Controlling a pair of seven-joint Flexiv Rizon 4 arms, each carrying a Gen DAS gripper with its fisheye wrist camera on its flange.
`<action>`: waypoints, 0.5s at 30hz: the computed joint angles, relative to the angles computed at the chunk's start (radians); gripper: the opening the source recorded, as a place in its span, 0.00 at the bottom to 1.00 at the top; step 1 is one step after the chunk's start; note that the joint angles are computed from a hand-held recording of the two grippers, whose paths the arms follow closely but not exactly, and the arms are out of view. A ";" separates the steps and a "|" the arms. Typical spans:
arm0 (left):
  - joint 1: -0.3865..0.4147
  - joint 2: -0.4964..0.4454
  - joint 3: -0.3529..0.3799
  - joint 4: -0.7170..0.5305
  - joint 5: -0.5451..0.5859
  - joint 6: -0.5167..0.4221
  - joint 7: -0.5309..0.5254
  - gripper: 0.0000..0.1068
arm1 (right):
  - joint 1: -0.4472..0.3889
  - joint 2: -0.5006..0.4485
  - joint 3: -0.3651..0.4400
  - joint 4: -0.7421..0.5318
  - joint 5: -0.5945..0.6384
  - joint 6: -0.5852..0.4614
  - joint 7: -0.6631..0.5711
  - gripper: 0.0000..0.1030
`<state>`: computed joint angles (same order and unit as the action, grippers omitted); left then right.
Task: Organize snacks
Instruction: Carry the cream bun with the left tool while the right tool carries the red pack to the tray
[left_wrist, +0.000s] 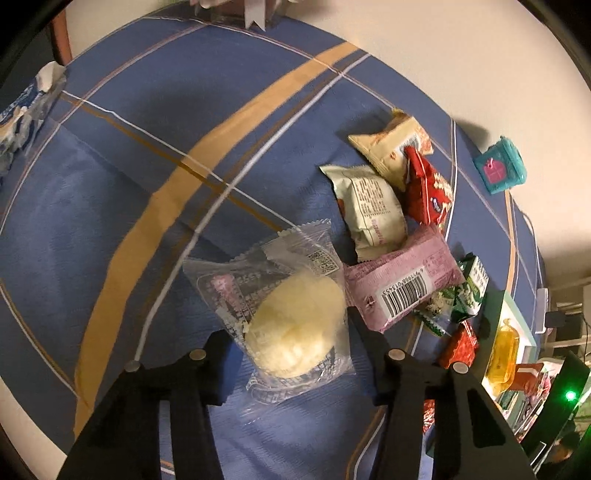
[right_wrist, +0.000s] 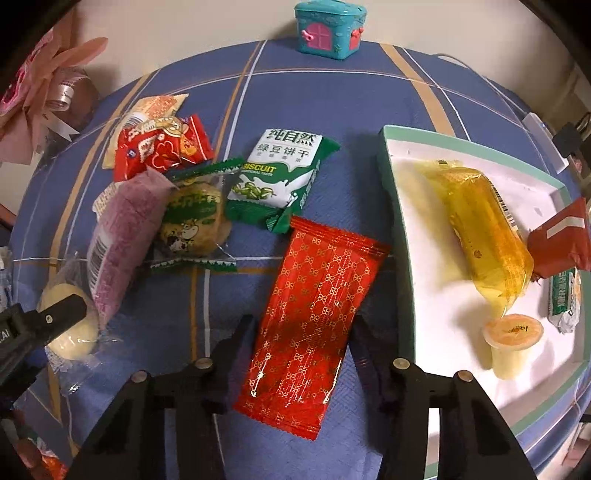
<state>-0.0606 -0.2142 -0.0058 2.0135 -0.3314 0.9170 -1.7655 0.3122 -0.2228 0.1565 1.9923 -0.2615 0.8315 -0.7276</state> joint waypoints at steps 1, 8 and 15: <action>-0.001 0.011 0.002 0.007 -0.002 0.003 -0.005 0.50 | -0.001 0.006 0.004 -0.003 0.010 -0.003 -0.004 0.52; 0.009 0.081 0.014 0.037 -0.009 0.004 0.010 0.50 | -0.020 0.059 0.024 -0.017 0.116 -0.016 -0.065 0.52; 0.001 0.146 0.018 0.061 0.002 0.036 0.011 0.50 | -0.030 0.135 0.032 -0.009 0.185 -0.018 -0.103 0.52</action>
<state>-0.0601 -0.0680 0.0122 2.0741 -0.3294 0.9534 -1.7547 0.2820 -0.0883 0.1882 1.9838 -0.0763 0.8133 -0.8301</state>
